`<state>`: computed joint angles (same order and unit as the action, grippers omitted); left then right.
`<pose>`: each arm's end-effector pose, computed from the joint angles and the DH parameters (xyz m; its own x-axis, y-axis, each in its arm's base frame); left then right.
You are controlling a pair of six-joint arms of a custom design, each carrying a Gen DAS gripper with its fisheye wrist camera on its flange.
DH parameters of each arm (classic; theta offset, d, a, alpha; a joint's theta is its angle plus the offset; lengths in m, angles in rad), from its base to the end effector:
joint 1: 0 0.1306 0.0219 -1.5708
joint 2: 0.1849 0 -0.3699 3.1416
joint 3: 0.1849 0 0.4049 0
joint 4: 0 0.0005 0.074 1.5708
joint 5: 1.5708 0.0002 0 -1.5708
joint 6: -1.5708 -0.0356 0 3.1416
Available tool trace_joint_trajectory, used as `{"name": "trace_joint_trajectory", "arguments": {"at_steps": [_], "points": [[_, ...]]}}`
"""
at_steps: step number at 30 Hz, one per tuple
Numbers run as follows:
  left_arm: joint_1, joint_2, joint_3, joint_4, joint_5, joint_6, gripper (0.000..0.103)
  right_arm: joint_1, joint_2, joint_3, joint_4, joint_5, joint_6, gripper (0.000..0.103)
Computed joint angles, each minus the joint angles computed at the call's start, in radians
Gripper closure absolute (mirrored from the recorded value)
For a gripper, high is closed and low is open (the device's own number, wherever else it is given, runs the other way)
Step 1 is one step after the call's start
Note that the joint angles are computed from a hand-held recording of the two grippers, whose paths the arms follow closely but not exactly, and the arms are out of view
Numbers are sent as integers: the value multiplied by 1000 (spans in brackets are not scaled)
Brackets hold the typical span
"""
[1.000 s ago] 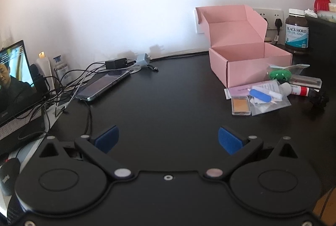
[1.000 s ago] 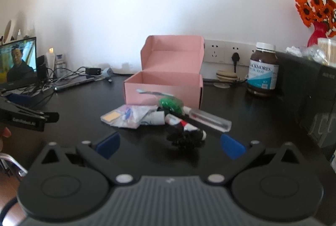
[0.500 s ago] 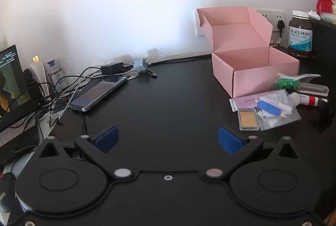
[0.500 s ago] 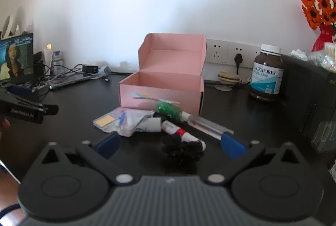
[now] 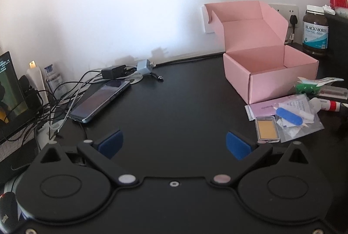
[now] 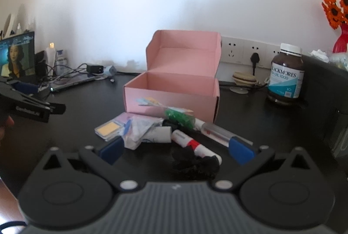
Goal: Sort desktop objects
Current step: 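Move the right tool toward the pile of items beside the pink box, then lower the open right gripper over the cartoon card and green frog toy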
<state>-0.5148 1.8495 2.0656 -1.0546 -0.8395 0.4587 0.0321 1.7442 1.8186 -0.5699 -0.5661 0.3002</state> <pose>0.5768 -0.2964 0.4754 -0.5342 -0.0376 -0.8445 -0.3801 0.9030 0.2002 0.6459 0.0393 0.4575 -0.3065 -0.2596 -0.9158 -0.6169 0.7869 -0.0165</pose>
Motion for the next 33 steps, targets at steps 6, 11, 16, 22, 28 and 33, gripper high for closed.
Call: {"name": "trace_joint_trajectory", "arguments": {"at_steps": [6, 11, 16, 22, 28, 33], "points": [[20, 1, -27, 65, 20, -37, 0, 8, 22, 36, -25, 6, 17, 1], [44, 15, -9, 39, 82, 4, 0, 13, 34, 53, -32, 22, 17, 1], [49, 27, 17, 28, 78, -20, 0, 19, 44, 67, -43, 33, 18, 1], [45, 39, 74, -19, 89, -41, 0, 27, 57, 92, -56, 42, 18, 1], [45, 48, 111, -15, 83, -90, 0, 36, 61, 104, -58, 55, 36, 1], [65, 61, 101, 39, 127, -113, 0, 38, 65, 112, -64, 53, 39, 1]]}}
